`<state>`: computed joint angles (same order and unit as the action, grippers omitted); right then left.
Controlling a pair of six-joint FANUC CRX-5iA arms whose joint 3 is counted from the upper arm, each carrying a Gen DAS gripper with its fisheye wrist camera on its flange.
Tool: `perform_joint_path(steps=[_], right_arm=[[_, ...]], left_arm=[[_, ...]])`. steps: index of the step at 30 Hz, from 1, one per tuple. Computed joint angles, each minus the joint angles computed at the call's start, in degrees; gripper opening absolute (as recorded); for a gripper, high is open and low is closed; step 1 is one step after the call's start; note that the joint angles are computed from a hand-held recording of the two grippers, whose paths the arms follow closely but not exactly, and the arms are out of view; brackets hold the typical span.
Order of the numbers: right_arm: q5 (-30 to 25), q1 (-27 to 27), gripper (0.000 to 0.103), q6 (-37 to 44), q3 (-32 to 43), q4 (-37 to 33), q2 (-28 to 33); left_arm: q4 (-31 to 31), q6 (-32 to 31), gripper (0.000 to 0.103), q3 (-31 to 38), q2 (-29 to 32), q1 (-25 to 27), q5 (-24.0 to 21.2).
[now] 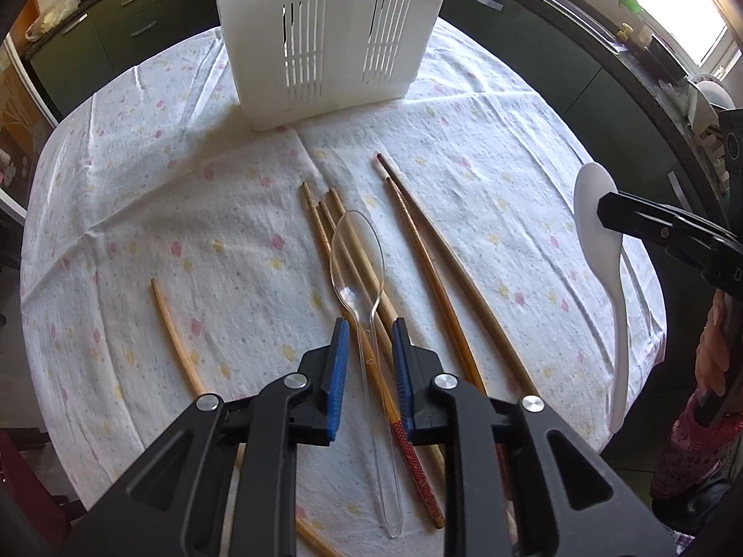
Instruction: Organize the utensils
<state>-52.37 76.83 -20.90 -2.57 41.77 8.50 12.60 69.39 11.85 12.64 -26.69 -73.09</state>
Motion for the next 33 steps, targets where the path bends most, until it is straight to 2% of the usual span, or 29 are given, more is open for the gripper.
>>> perform_joint_path(steps=[8, 11, 17, 23, 28, 33], right_arm=[[0.66, 0.01, 0.004, -1.02, -0.95, 0.49, -0.51], [0.46, 0.2, 0.004, -1.44, -1.17, 0.81, -0.71], [0.34, 0.46, 0.004, -1.97, -1.39, 1.41, -0.87], [0.32, 0.63, 0.004, -1.86, -1.07, 2.32, -0.74], [-0.04, 0.63, 0.004, -1.78, -0.4, 3.8, -0.49], [-0.35, 0.44, 0.004, -2.47, -0.56, 5.34, -0.77]], left_arm=[[-3.39, 0.92, 0.017, 2.3, 1.78, -1.55, -1.44], [-3.68, 0.97, 0.009, 2.38, 1.6, -1.76, -0.76], [-0.22, -1.49, 0.008, -0.15, -1.49, 0.33, 1.74], [5.86, -5.53, 0.008, -2.98, -6.8, 3.18, 5.13], [12.07, -8.66, 0.008, -1.81, -9.27, 4.58, 10.38], [18.3, -11.08, 0.008, 0.57, -8.61, 4.23, 21.97]])
